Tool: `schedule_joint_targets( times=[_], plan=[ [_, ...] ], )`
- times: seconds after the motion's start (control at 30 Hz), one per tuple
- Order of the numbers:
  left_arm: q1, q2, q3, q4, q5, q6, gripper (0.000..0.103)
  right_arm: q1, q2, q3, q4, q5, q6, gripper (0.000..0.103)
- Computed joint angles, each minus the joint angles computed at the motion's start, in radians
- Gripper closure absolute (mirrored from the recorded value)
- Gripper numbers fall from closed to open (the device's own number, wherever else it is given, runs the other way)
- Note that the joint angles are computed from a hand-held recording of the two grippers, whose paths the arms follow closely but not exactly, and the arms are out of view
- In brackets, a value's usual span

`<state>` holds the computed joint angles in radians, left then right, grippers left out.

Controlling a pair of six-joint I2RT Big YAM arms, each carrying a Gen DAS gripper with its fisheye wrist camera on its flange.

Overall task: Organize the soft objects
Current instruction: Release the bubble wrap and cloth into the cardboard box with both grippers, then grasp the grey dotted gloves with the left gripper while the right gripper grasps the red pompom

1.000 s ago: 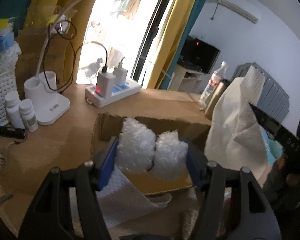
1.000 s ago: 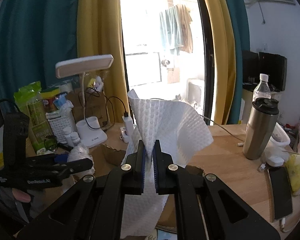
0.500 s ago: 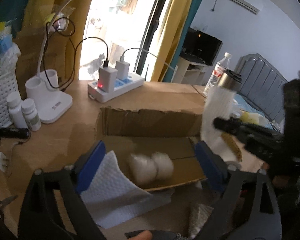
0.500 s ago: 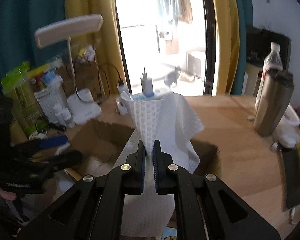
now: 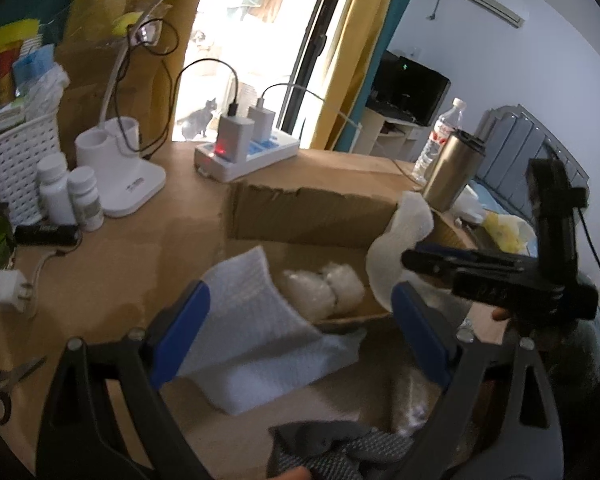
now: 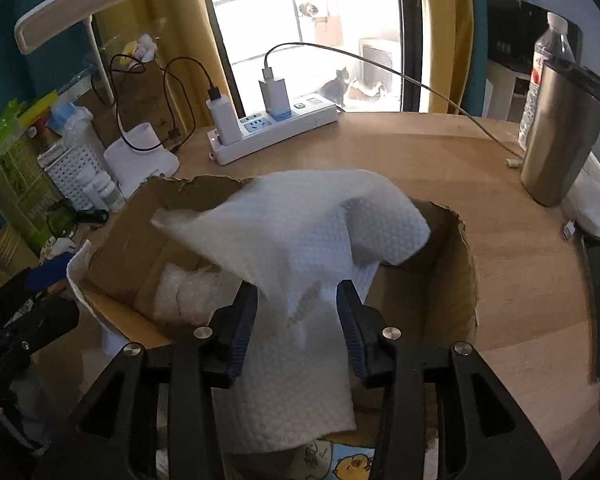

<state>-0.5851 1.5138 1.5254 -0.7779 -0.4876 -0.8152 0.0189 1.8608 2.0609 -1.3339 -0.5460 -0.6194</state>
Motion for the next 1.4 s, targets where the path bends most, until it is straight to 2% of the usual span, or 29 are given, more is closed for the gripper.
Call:
schedule_joint_targets(
  times=[0.1, 0.4, 0.57, 0.7, 0.8, 0.97, 1.07, 1.2, 1.4],
  plan=[
    [0.001, -0.01, -0.021, 0.0, 0.007, -0.008, 0.01, -0.006, -0.017, -0.017, 0.015, -0.002, -0.004, 0.05],
    [0.004, -0.019, -0.048, -0.051, 0.011, -0.042, 0.01, -0.016, -0.058, -0.082, 0.036, 0.023, -0.036, 0.05],
    [0.004, -0.019, -0.063, -0.05, 0.02, -0.053, 0.01, -0.022, -0.068, -0.1, 0.039, 0.034, -0.046, 0.048],
    [0.022, -0.001, -0.06, -0.064, 0.061, -0.059, 0.01, -0.025, -0.07, -0.103, 0.043, 0.031, -0.045, 0.045],
    [0.028, 0.019, -0.04, -0.108, 0.081, -0.063, 0.01, -0.03, -0.067, -0.099, 0.04, 0.022, -0.043, 0.043],
    [0.036, 0.019, -0.054, -0.131, 0.101, -0.123, 0.01, -0.032, -0.066, -0.094, 0.044, 0.014, -0.044, 0.042],
    [0.036, 0.012, -0.064, -0.149, 0.096, -0.157, 0.01, -0.034, -0.07, -0.102, 0.049, 0.012, -0.042, 0.042],
    [0.024, 0.014, -0.057, -0.209, 0.058, -0.186, 0.01, -0.036, -0.075, -0.111, 0.056, 0.018, -0.026, 0.039],
    [-0.004, -0.008, -0.063, -0.184, 0.033, -0.166, 0.01, -0.057, -0.106, -0.141, 0.085, 0.012, -0.014, 0.036]
  ],
)
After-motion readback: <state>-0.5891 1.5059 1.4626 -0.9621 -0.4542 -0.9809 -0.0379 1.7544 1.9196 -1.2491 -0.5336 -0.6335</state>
